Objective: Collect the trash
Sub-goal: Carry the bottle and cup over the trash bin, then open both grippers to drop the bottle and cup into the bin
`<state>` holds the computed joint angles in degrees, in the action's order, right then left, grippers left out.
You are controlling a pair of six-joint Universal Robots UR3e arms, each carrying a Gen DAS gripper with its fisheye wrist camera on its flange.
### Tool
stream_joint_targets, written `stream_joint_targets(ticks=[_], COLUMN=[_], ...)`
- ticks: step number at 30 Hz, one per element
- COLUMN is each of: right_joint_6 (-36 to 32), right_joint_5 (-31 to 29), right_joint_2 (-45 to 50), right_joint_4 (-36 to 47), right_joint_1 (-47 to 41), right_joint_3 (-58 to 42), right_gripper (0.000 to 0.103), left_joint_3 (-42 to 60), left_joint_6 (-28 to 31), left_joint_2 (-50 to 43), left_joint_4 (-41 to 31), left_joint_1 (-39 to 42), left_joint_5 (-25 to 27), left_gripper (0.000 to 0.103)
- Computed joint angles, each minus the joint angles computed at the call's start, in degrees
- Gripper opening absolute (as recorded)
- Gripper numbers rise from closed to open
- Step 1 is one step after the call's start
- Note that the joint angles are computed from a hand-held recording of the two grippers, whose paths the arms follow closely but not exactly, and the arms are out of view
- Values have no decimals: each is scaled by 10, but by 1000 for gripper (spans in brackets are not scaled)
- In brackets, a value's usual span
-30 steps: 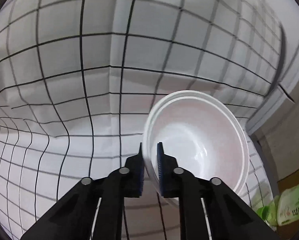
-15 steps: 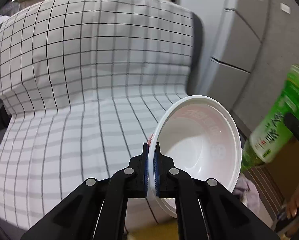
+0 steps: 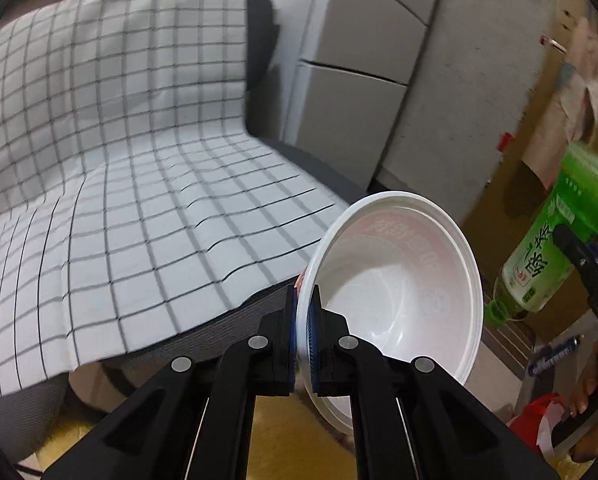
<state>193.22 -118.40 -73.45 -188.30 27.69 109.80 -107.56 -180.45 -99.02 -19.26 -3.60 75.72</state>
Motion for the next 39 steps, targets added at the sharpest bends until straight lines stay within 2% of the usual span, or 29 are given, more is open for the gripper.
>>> stream_joint_targets(ticks=[4, 8, 9, 10, 11, 14, 20, 29, 35, 39], right_joint_6=[3, -4, -4, 2, 9, 28, 10, 21, 24, 25], right_joint_5=[-10, -13, -3, 9, 14, 28, 21, 22, 16, 12], right_joint_2=[-10, 34, 46, 57, 63, 66, 37, 4, -39, -67], right_joint_4=[-31, -83, -82, -75, -73, -78, -89, -95, -115, -133], right_joint_1=[-29, -66, -76, -91, -98, -115, -106, -87, -101, -120], right_joint_3=[41, 67, 67, 69, 72, 84, 76, 84, 121, 149], right_gripper=[61, 62, 67, 81, 83, 84, 84, 84, 84, 85], left_joint_3=[25, 56, 61, 67, 72, 82, 91, 101, 198, 310], left_joint_6=[-4, -7, -8, -9, -9, -6, -8, 17, 45, 47], left_joint_2=[-14, -46, -51, -59, -64, -77, -88, -119, -196, -266], left_joint_4=[3, -7, -12, -16, -21, -28, -36, -83, -122, -159], left_joint_1=[-16, -25, -27, -29, -29, -33, -40, -69, -133, -171], left_joint_5=[13, 27, 30, 33, 34, 40, 38, 2, -10, -22], left_gripper=[5, 5, 5, 5, 5, 5, 5, 5, 6, 8])
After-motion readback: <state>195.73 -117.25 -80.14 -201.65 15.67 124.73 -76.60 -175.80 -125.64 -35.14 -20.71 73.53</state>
